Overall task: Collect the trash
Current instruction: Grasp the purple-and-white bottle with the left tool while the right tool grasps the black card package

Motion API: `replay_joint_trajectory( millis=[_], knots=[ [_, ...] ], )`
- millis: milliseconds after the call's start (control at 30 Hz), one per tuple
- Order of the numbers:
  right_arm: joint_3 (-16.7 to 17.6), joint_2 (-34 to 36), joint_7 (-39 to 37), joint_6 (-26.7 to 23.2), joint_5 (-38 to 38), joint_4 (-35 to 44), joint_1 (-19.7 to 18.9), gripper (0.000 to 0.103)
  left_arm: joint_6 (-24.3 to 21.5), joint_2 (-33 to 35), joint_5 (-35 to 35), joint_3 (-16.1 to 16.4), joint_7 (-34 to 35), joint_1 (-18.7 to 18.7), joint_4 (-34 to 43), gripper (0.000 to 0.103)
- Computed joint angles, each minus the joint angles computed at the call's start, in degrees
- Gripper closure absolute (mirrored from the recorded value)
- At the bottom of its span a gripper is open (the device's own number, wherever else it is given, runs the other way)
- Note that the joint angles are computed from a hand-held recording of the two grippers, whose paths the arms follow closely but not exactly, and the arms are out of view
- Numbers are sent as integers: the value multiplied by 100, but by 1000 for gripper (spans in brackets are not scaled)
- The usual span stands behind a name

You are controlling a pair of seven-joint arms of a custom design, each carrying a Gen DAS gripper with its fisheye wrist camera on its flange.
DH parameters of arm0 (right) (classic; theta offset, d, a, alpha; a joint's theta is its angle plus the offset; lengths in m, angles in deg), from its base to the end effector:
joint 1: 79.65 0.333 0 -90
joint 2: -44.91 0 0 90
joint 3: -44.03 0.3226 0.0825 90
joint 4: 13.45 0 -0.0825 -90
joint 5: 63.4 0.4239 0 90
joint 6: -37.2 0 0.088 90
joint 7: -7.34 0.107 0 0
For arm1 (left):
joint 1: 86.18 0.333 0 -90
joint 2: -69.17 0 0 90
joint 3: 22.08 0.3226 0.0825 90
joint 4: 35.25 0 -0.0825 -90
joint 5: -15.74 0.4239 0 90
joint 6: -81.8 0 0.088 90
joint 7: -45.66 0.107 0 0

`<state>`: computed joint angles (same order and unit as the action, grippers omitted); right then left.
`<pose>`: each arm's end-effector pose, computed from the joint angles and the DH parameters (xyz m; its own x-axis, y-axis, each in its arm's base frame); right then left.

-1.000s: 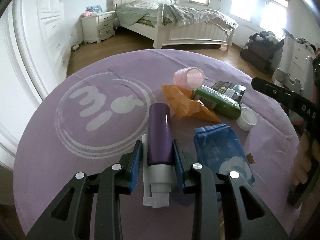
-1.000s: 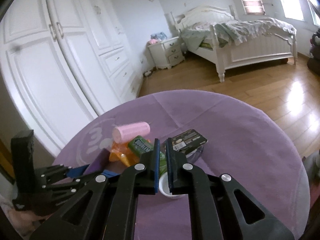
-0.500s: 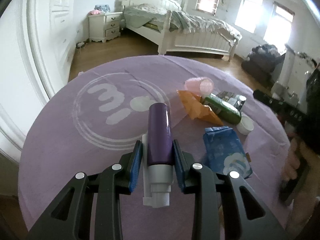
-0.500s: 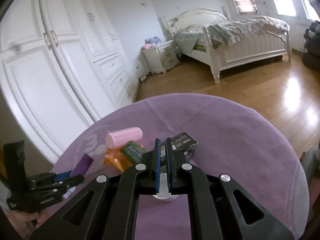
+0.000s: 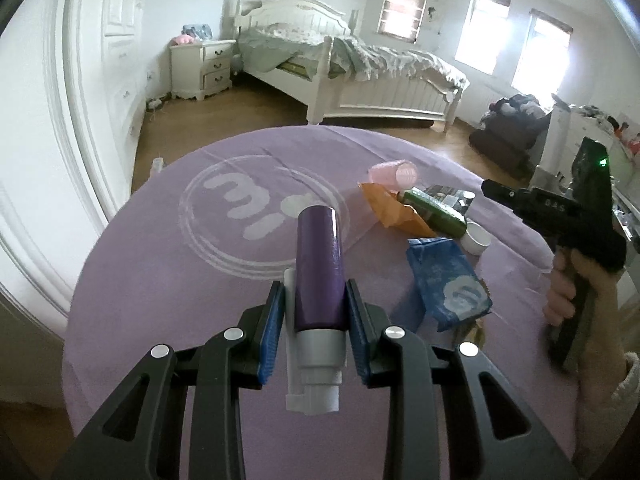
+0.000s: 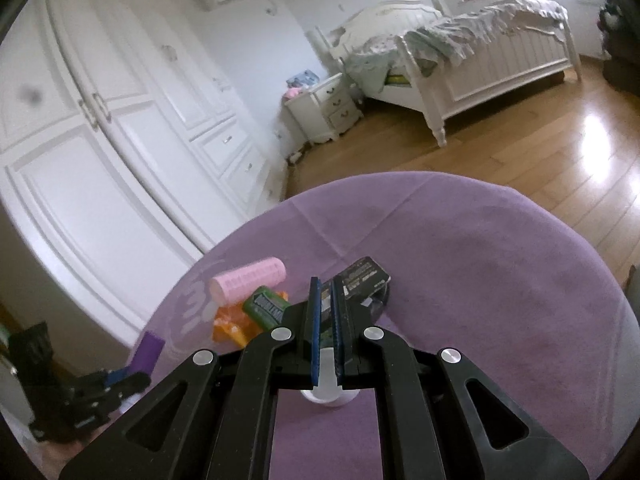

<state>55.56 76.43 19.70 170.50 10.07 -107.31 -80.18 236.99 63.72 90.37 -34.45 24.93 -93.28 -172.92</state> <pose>0.7288 0.1392 0.3117 0.6737 -0.5536 -0.4895 -0.6678 -0.1725 -0.7240 0.4851 -0.2072 0.3532 0.3914 -0.9096 0.1394 -0.5959 -0.3660 -0.7148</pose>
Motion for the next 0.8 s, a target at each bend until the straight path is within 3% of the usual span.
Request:
replay_joint_trajectory(
  millis=[67, 133, 167, 200, 233, 333, 367, 400, 433, 600, 800],
  knots=[
    [-7, 7, 76, 9, -3, 8, 2, 97, 78, -90, 109, 5, -129, 12, -89, 72],
    [-49, -44, 204, 318, -113, -55, 134, 89, 242, -182, 262, 20, -280, 57, -180, 72],
    [-66, -58, 297, 537, -166, -80, 213, 69, 247, -224, 302, 4, -288, 64, -211, 72],
    [-72, -87, 381, 753, -191, -136, 269, 40, 229, -270, 359, -18, -301, 70, -239, 72],
    [-115, -116, 621, 1075, -286, -199, 380, 29, 236, -335, 466, -41, -377, 77, -281, 72],
    [-277, 17, 1660, 1038, -1199, -48, 619, 24, 367, -428, 779, -64, -655, 120, -346, 72],
    [-206, -35, 1573, 1285, -1256, -121, 648, 27, 375, -439, 855, -73, -708, 126, -351, 72],
    [-228, -2, 1784, 1212, -1555, -53, 712, 40, 384, -452, 923, -78, -755, 128, -358, 72],
    [-223, 30, 1948, 1183, -1745, -3, 744, 46, 425, -456, 1017, -76, -832, 135, -359, 72],
    [-90, 51, 2253, 1753, -2241, -13, 875, 71, 614, -466, 1246, -57, -952, 120, -361, 72],
    [416, -400, 1359, 1865, -1408, -492, 414, 101, 669, -503, 1471, -59, -1148, 77, -385, 72]
  ],
)
